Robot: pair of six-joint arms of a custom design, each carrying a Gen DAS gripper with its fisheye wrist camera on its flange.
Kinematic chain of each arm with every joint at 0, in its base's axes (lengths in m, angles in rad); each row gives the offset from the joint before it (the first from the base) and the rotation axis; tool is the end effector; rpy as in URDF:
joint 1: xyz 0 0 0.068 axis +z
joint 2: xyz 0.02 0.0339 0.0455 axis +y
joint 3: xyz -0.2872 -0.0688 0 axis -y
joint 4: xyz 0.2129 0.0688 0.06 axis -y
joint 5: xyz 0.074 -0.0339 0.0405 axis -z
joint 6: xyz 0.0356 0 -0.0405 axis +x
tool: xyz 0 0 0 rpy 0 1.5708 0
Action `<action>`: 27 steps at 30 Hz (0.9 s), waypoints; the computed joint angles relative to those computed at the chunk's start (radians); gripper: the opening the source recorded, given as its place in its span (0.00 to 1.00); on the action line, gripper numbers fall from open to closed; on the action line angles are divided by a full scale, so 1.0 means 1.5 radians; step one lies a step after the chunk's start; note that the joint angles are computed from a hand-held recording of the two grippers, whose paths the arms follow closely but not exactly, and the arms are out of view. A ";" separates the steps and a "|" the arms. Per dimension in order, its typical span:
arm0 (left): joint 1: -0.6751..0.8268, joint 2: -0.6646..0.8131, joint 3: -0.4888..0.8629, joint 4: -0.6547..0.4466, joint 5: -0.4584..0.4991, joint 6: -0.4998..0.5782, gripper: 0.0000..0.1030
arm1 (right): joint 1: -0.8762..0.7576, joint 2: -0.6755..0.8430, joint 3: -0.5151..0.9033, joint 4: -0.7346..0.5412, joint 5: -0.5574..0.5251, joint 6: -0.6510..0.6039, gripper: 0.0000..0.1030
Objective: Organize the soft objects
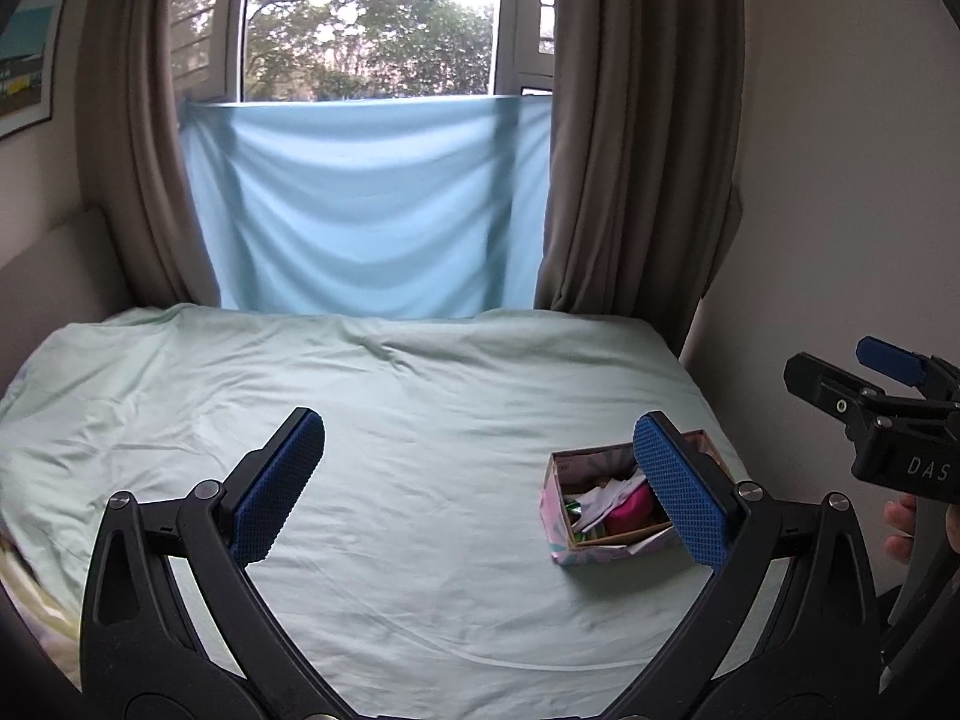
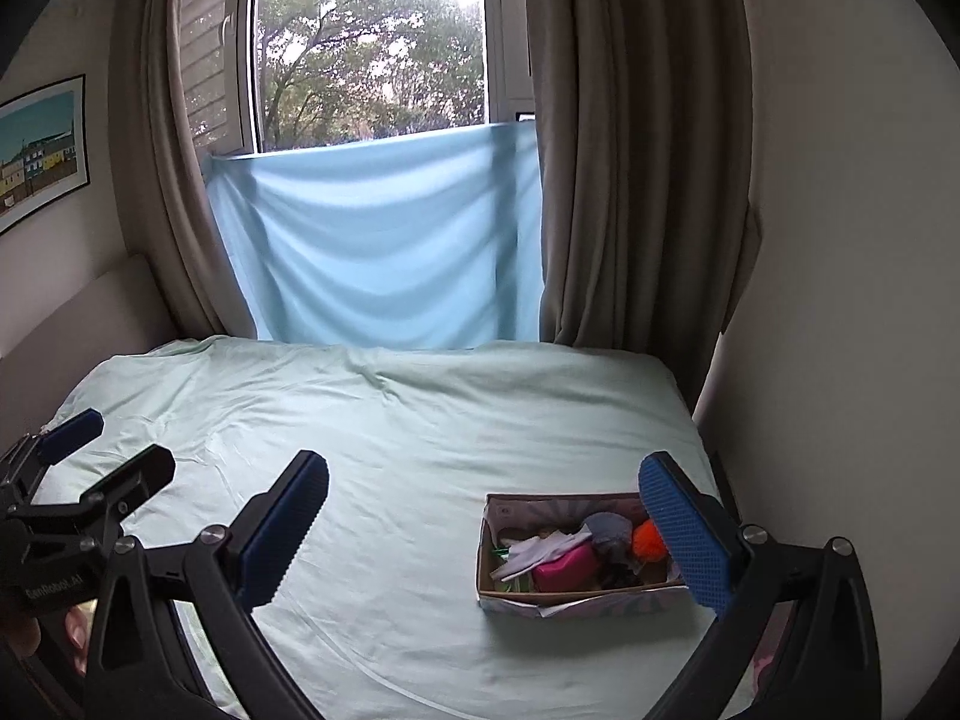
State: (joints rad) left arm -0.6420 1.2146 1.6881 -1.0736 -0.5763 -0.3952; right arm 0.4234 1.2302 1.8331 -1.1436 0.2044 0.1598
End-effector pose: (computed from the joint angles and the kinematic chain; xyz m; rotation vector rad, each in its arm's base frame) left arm 0.1459 -0.0849 0.4745 -0.0654 2.0630 -0.0082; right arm 0.1477 0.0586 0.4983 -0.1550 2.0962 0.1353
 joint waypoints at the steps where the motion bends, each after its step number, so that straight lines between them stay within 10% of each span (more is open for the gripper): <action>1: -0.001 -0.002 -0.001 0.000 0.000 -0.001 1.00 | 0.005 0.000 0.001 0.001 0.008 0.001 1.00; 27: -0.030 0.007 0.008 -0.002 -0.047 -0.006 1.00 | 0.025 -0.013 -0.009 -0.003 0.058 0.026 1.00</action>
State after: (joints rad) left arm -0.6866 1.2249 1.6998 -1.0766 -0.6474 -0.4046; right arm 0.4616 1.2109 1.8203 -1.1480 0.2907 0.1993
